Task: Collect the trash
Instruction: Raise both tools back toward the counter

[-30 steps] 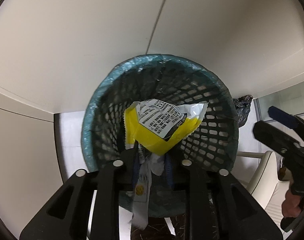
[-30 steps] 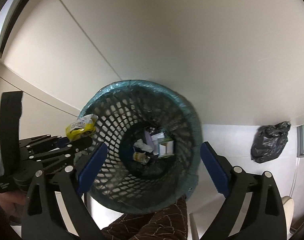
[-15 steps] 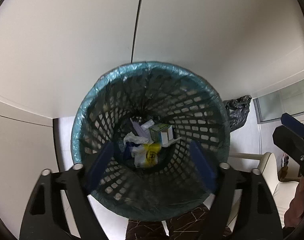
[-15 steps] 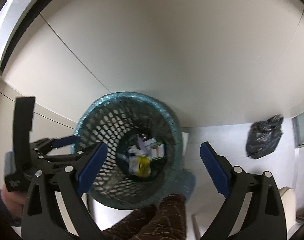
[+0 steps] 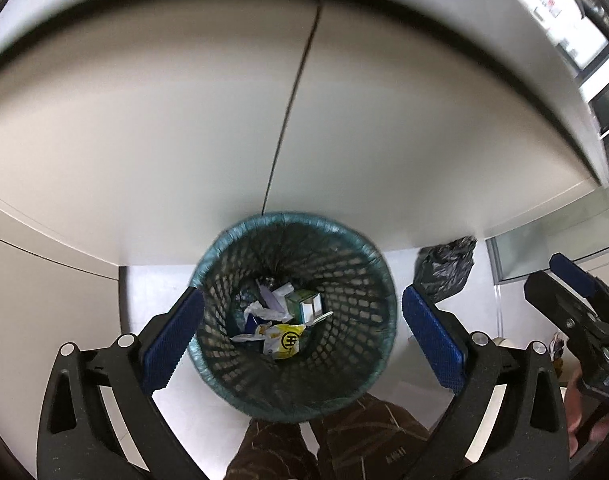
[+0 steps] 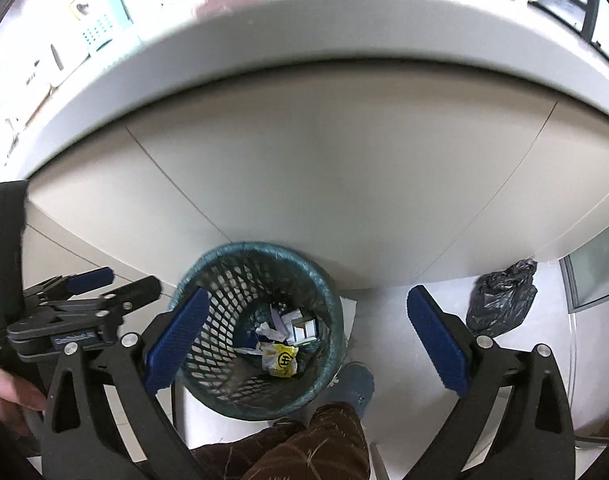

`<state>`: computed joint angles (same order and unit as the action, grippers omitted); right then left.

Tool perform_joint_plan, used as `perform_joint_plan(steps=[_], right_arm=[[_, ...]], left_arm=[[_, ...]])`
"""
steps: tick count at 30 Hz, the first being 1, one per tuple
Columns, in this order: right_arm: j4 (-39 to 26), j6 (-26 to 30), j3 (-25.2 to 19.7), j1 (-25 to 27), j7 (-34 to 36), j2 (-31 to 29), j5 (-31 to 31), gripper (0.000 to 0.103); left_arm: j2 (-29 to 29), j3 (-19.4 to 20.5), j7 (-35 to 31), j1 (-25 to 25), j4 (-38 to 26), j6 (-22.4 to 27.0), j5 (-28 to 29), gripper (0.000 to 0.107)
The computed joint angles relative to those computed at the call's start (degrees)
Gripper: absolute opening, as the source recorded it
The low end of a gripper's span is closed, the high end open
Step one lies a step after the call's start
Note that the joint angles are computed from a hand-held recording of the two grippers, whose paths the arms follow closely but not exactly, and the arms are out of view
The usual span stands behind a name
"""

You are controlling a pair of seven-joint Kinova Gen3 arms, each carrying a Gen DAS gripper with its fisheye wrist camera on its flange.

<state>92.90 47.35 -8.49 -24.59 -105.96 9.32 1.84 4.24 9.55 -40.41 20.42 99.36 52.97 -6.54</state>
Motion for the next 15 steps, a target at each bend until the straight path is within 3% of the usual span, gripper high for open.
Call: perform_joint_plan(steps=[4, 15], right_arm=[[-7.0, 7.1, 0.4, -0.8, -1.4, -0.4, 2.2, 0.095], [-27.1, 22.1, 1.2, -1.1, -2.8, 0.6, 4.6, 0.095]], left_arm=[[-2.6, -0.2, -3.5, -1.2, -5.2, 5.4, 2.3, 0.097], [-4.4, 0.6, -5.7, -3.2, -20.2, 17.5, -1.4, 0.097]])
